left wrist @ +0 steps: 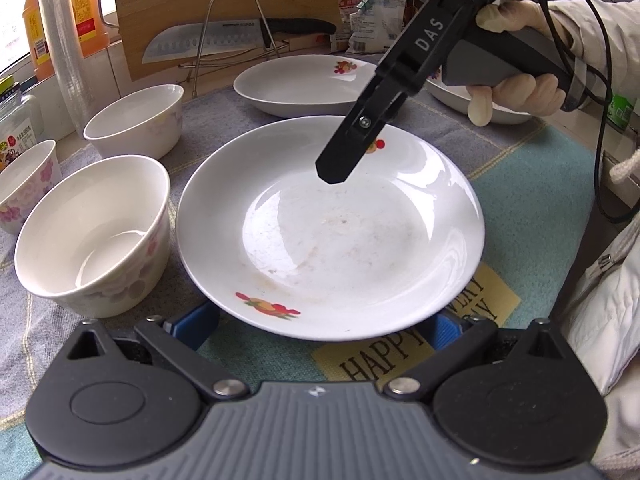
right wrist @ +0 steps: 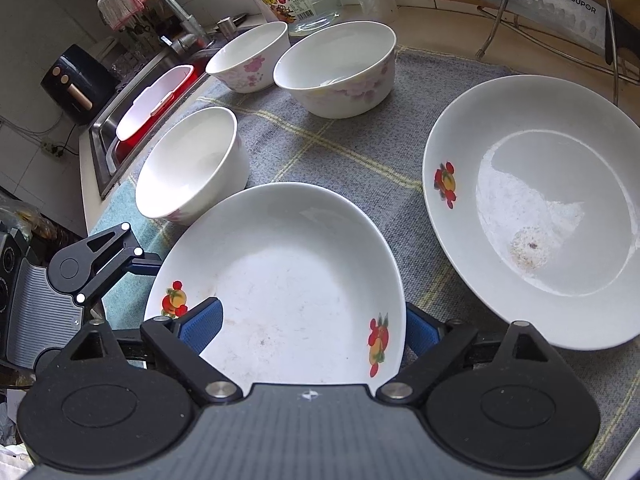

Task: Organize plates and bowls
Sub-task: 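Close the right tool on the rim of the large plate, then hold the large plate rim with the right tool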

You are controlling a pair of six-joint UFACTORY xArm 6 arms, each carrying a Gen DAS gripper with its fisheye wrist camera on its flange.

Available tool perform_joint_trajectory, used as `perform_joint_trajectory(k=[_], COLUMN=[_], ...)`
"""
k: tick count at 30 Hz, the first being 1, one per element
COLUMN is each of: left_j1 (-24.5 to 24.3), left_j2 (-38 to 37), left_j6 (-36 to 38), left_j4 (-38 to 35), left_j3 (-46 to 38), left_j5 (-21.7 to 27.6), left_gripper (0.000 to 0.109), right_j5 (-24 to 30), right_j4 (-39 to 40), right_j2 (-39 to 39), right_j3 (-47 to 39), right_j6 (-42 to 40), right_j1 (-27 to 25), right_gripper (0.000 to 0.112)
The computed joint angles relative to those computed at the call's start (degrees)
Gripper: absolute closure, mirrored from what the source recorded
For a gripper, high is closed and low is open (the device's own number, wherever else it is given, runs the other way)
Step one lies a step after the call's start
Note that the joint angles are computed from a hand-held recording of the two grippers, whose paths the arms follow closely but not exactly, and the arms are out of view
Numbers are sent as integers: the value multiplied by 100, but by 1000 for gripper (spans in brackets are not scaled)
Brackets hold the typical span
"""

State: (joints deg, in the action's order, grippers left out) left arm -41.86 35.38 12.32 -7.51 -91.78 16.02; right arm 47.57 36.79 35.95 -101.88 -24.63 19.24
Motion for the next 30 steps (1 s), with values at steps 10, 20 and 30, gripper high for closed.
perform_joint_trajectory(k=[10, 20, 30], left_j1=[10, -1, 1], left_j2=[19, 28, -13], left_j6=[188, 378, 547], left_j4=[79, 56, -59], left_j3=[-26, -49, -30], left_j5=[-24, -29, 22], left_gripper=[6, 7, 11], right_j5=[553, 450, 475], right_j4=[138, -36, -172], right_j2=[215, 146, 133], right_j3=[-424, -332, -348], right_j6=[370, 607, 755], right_j1=[-129, -160, -125], right_gripper=[21, 37, 37])
